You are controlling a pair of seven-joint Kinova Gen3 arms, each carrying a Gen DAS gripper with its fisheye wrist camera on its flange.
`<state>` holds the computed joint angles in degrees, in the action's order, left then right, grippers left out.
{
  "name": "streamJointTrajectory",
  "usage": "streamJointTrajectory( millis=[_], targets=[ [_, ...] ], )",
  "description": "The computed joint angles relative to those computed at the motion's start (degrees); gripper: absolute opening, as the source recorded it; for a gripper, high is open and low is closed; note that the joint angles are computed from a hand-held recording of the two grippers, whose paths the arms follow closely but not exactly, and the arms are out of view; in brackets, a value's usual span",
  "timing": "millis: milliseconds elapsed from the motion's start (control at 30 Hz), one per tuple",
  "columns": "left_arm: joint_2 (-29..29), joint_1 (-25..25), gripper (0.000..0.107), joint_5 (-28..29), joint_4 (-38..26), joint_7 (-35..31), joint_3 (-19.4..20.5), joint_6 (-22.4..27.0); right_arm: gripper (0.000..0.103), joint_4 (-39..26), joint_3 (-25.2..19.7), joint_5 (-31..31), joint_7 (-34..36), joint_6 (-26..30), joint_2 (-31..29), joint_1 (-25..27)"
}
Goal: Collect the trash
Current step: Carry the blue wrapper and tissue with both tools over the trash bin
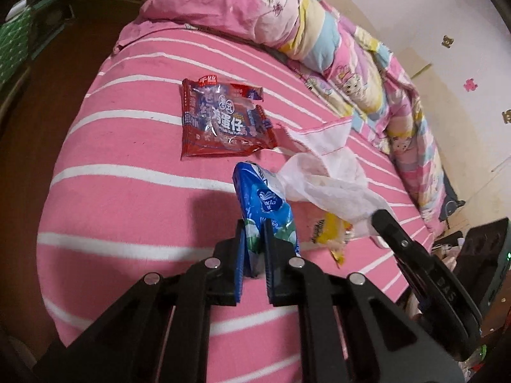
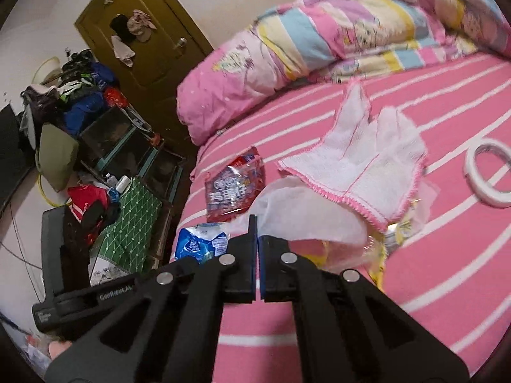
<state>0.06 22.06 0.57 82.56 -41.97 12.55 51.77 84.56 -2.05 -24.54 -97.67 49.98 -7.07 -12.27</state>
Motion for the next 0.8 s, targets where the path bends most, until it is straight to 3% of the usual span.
streamJointTrajectory(
  millis=[267,433,633,800],
  targets=[
    [-5.8,0.5,0.010,-0.1,3.0,4.4,2.3,-1.3,0.001,-0.1,0.7,1.8,-1.6,3.6,-7.9,-0.8],
    [-7.9,0.6,0.010,-0.7,2.9,6.7,4.8,-0.9,0.001,-2.4,2.3,3.4,-3.3,8.5,-11.9,-0.6],
    [-7.9,2.1,0.010,-2.9,-0.3,9.7,8.7,1.0,0.001,-4.4,4.1,5.7,-4.2,13.9,-16.8,0.2],
    [-4.6,6.2,0.010,-9.1,-6.3,13.8,13.4,3.3,0.001,-5.3,6.0,8.0,-5.2,18.4,-21.0,1.3]
  ],
)
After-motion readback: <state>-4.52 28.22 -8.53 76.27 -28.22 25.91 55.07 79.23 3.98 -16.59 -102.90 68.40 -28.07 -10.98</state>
